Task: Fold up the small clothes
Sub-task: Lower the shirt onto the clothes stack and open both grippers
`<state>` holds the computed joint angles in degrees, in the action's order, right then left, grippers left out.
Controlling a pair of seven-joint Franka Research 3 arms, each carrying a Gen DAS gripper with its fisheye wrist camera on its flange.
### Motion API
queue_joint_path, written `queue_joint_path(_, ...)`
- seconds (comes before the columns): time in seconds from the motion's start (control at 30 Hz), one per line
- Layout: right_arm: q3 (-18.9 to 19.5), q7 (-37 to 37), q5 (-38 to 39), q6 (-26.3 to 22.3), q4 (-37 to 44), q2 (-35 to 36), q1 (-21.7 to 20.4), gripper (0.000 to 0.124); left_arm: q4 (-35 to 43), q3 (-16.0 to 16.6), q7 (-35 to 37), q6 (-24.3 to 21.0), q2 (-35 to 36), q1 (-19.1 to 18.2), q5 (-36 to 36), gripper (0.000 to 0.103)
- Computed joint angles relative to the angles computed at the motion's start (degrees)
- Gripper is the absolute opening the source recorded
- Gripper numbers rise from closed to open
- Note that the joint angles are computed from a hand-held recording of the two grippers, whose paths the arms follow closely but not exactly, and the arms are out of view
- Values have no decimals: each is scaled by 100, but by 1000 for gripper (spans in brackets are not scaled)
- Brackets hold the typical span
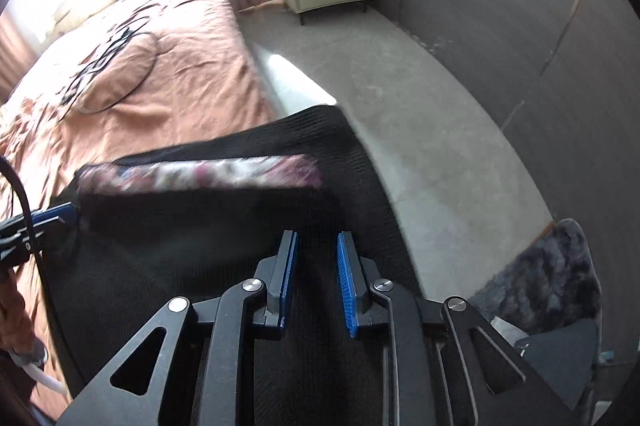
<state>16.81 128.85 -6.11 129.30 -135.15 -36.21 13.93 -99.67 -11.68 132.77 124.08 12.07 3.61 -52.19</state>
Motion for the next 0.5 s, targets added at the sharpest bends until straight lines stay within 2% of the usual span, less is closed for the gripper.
queue_joint_path(0.03,-74,9,74,36,-46,-31,6,17,59,14,-164,90,76,-43,109,28)
queue_joint_path(0.13,-138,-3,154,108,-54,8,-14,17,-43,-1,-452,536,62,-93,189,28)
queue_joint_path(0.23,45,162,-92,-53,58,-67,-171,19,-36,-11,-606,498,27,-50,236,28)
queue_joint_path(0.33,-7,126,19,49,-227,-657,4,20,-196,-4,-540,512,-173,-36,264,28)
queue_joint_path(0.4,1,38,122,-75,-413,-1109,102,31,-304,17,-401,467,-321,-46,235,28)
queue_joint_path(0.5,55,7,365,-257,-723,-1732,222,34,-501,95,-245,425,-559,-92,207,31)
